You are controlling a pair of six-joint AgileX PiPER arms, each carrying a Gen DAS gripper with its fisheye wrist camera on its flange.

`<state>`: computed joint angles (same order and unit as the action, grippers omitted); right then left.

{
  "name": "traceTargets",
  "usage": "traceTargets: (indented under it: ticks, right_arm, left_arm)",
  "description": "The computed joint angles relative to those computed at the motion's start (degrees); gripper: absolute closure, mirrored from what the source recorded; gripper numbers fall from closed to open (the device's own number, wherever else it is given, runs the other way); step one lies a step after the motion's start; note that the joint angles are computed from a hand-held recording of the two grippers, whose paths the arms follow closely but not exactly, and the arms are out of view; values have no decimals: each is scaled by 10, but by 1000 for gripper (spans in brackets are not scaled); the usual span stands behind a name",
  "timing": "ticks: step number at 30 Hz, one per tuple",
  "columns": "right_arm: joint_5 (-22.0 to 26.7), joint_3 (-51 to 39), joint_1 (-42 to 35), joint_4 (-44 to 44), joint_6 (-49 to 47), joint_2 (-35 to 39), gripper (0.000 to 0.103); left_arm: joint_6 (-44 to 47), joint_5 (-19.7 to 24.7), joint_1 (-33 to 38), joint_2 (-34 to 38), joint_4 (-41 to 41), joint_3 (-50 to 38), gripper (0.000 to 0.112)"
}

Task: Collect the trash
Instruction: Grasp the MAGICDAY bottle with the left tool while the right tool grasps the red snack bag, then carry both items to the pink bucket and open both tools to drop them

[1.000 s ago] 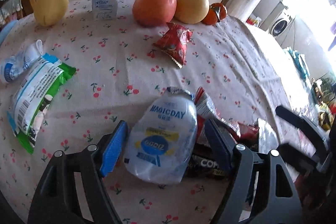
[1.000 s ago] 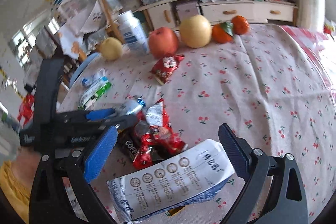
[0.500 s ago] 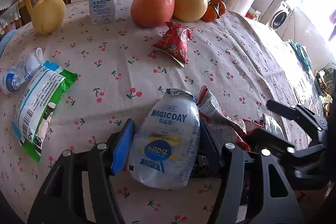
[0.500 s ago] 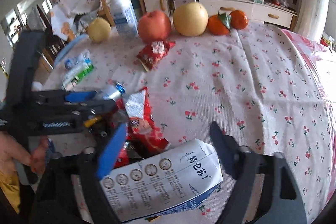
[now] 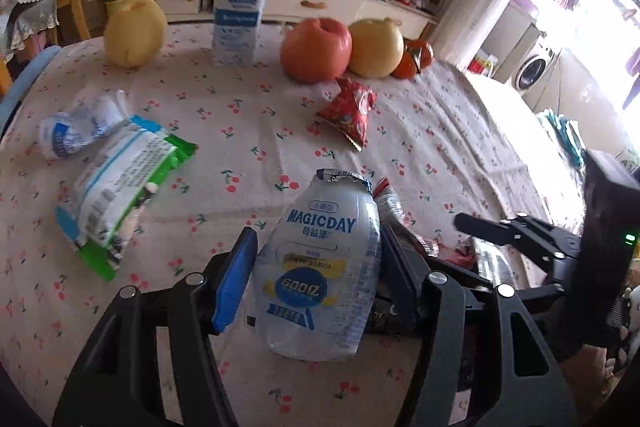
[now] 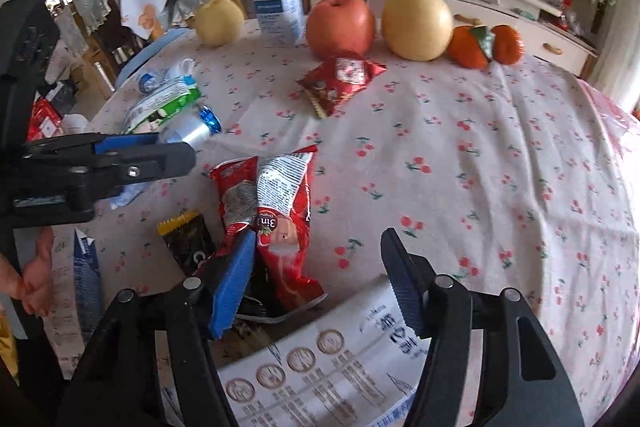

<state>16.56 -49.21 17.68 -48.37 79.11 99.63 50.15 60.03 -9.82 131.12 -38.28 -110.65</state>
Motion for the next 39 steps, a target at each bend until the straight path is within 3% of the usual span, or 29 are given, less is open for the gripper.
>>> traceTargets:
  ticks: [8, 13, 20, 25, 39]
  right_arm:
    - [-50, -24, -17, 107, -110, 21, 27]
    - [-91, -12, -20, 102, -91, 7, 23]
    - [-40, -60, 18, 3, 21, 48, 24]
    - [-21, -87, 30, -6, 25, 75, 44]
    - [27, -82, 60, -192, 206, 77, 61]
  left_arm:
    - [37, -12, 55, -55, -55, 77, 50]
    - [60, -7, 90, -72, -92, 109, 50]
    - [83, 12, 115, -62, -127, 105, 50]
    - [90, 23, 123, -51, -134, 96, 50]
    - [79, 64, 149, 2, -137, 32, 50]
